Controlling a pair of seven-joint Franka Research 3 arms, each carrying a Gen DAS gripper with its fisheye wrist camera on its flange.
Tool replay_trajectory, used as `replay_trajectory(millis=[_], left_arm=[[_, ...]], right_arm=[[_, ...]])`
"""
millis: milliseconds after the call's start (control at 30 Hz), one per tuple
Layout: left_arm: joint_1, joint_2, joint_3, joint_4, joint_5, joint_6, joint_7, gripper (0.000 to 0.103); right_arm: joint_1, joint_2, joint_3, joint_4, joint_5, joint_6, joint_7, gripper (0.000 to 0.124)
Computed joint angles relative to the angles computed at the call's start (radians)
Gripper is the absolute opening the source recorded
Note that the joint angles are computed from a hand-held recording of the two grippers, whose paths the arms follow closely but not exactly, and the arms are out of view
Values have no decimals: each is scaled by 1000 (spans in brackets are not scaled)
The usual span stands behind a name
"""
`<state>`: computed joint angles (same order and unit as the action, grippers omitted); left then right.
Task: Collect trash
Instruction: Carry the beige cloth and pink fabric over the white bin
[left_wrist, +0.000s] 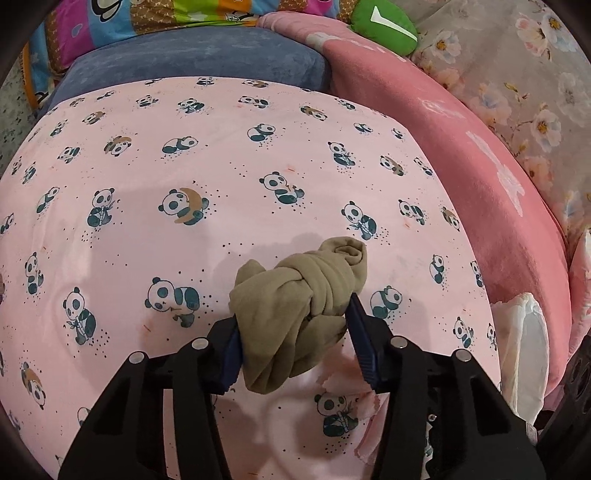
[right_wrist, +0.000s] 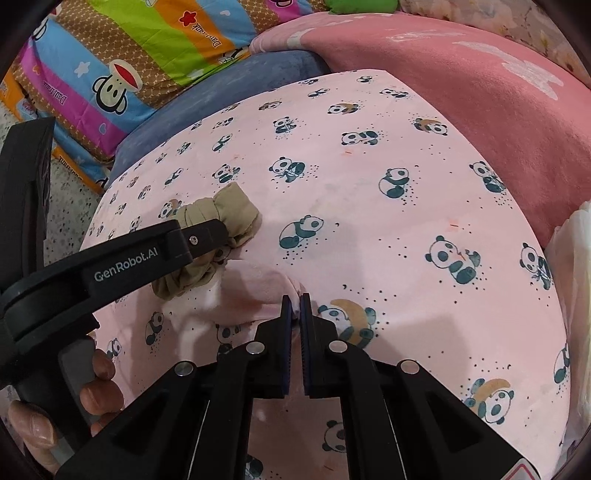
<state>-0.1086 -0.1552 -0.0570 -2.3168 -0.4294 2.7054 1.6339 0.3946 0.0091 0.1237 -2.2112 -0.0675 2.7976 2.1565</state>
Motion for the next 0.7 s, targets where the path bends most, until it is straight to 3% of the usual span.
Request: replay_trajectory(millis=[267,700], left_arm=[[-18,-72,-16,-38,74,19,-79,48],[-99,-182,-37,-81,224,25,-217,48]], right_arm=[[-50,-122,10,-105,-58,41,72,5],[-160,-333,59,-248,3,70,34,5]])
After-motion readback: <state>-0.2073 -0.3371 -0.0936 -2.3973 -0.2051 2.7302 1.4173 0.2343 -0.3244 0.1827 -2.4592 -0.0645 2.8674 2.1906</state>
